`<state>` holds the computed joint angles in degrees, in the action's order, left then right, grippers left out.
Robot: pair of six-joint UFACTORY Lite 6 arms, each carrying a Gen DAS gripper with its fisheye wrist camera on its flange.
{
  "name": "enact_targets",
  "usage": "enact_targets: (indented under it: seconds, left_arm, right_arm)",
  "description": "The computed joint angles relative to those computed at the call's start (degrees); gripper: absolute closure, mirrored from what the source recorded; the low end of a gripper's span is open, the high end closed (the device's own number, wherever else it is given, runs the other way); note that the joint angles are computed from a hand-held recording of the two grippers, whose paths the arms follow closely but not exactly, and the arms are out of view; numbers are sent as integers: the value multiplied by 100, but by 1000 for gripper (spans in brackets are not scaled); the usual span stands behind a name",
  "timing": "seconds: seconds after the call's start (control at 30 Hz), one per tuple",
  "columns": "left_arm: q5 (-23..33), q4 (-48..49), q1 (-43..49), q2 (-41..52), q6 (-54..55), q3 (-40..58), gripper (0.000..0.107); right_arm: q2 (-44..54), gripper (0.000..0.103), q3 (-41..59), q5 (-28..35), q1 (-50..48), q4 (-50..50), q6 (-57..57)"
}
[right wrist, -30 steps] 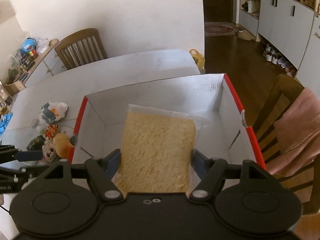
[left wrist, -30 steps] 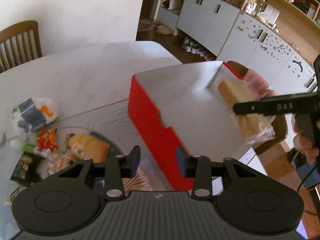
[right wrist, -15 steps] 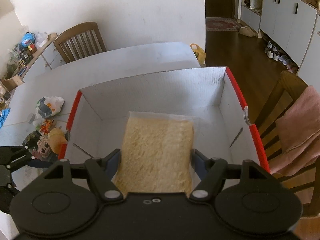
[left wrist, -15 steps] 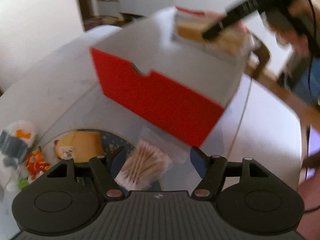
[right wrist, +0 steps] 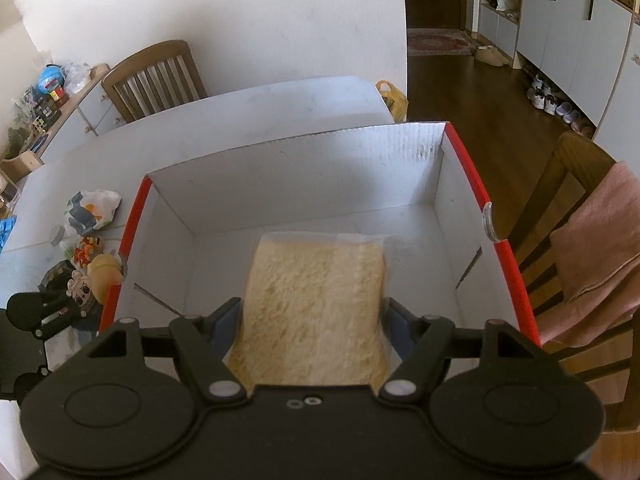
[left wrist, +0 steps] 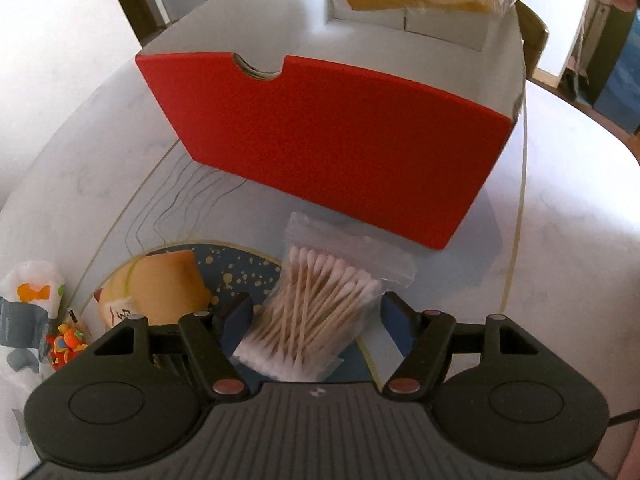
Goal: Organize objects
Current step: 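Carry bread in right gripper over the red box while left holds swabs, then lower bread and swabs into the box and open both grippers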
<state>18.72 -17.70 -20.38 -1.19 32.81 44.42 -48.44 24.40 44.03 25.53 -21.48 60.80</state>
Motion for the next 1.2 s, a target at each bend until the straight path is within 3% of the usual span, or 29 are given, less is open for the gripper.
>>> enact_targets:
  seconds: [0.17, 0.3, 0.53, 0.7, 0.87, 1.2]
  left_arm:
    - [-74, 269, -66, -123, -625, -84, 60]
    - [-186, 1094, -244, -333, -1751, -248, 71]
    - [119, 2142, -319, -1240, -3991, -483, 74]
    - [642, 2195, -412, -1602, -4504, 55, 74]
    - [988, 1635, -449, -1023, -4548, 1270, 74]
    - [1276, 1766, -738, 1682, -5160, 4148, 74]
  right_arm:
    - [-31, 30, -53, -107, -191, 126, -213]
    - [-6, 30, -70, -181, -256, 176, -311]
    - [-95, 30, -103, -215, -407, 263, -497]
    - [-178, 30, -115, -259, -583, 356, -675]
    - [-247, 30, -145, -295, -709, 325, -758]
    - [-318, 30, -415, -235, -569, -234, -507]
